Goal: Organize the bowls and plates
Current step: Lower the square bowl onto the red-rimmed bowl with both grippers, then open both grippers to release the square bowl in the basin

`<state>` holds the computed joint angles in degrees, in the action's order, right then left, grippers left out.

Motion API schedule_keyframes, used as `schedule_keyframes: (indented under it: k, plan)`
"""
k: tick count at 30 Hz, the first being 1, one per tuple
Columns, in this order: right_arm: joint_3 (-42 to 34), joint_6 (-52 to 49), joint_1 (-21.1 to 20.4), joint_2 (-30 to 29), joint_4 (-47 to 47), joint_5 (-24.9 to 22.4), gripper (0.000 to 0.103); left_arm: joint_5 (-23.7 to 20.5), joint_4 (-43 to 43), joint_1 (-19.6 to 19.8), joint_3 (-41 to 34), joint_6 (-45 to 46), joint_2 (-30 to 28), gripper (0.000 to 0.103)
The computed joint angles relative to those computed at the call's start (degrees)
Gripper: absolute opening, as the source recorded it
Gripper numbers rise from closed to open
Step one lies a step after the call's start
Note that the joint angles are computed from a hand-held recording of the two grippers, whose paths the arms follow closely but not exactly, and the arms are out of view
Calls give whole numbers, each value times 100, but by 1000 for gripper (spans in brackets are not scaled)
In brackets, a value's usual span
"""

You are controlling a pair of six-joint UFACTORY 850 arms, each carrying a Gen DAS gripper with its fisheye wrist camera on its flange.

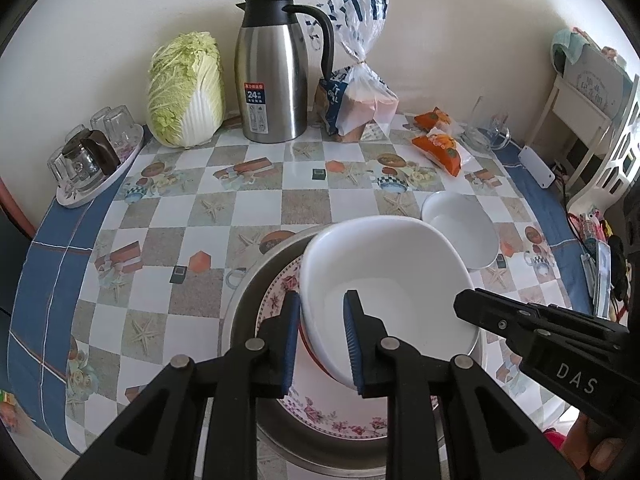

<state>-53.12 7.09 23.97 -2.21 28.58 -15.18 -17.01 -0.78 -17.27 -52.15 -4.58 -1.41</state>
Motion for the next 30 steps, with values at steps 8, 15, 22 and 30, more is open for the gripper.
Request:
schedule_keyframes:
  k: [8, 15, 22, 30]
  plan:
    - [95, 1094, -21, 286, -1149, 222, 12, 248, 387, 75, 72, -597, 205, 35]
    - [128, 2140, -136, 468, -2293, 222, 12, 182, 1182, 24, -42, -1650, 145, 60]
    - [82, 3744, -316, 398, -4041, -202, 36, -55, 1489, -46, -273, -2274, -3, 69]
    - [236, 3529, -767, 420, -3731, -198, 67, -372, 1561, -209, -750, -2422, -253, 79]
